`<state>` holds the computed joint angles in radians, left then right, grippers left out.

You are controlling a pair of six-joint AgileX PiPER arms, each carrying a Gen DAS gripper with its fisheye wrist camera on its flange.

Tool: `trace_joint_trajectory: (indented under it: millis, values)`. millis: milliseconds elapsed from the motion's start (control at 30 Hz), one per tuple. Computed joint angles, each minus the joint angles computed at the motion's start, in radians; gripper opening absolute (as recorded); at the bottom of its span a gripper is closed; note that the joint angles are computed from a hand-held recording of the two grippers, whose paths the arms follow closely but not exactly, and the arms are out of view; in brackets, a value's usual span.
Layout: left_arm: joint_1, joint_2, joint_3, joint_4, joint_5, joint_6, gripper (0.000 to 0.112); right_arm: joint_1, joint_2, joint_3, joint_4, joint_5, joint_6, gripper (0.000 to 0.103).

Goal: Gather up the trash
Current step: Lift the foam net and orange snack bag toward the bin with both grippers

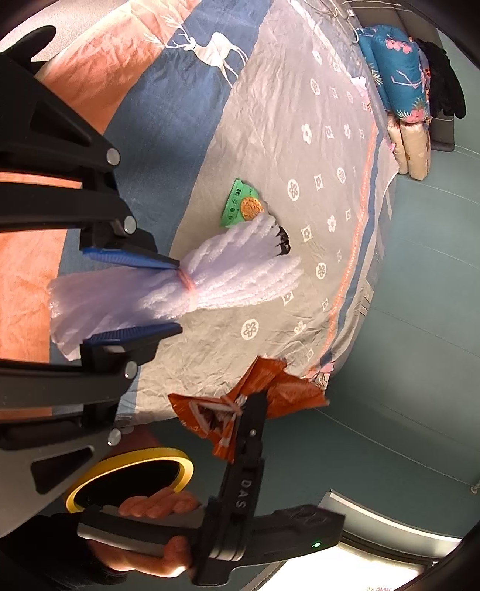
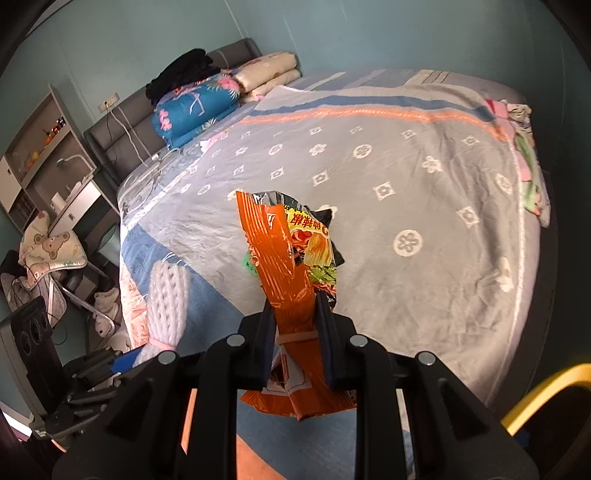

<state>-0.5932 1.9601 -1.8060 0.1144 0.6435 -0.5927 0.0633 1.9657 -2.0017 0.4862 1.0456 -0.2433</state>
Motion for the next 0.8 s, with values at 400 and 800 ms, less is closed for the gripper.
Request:
trace_joint_trajectory:
  millis: [400,800]
  values:
    - [-0.08,-0.015,-0.07,0.07,0.053,-0.051,0.027,-0.117,-0.272,0.305,0.084,-0.068,-0.112,0.02]
    - [-0.139,0.096,-0.332,0.01,0.16,-0.013,0.027,-0.321,-0.499,0.489,0.186,-0.043,-0.206,0.02]
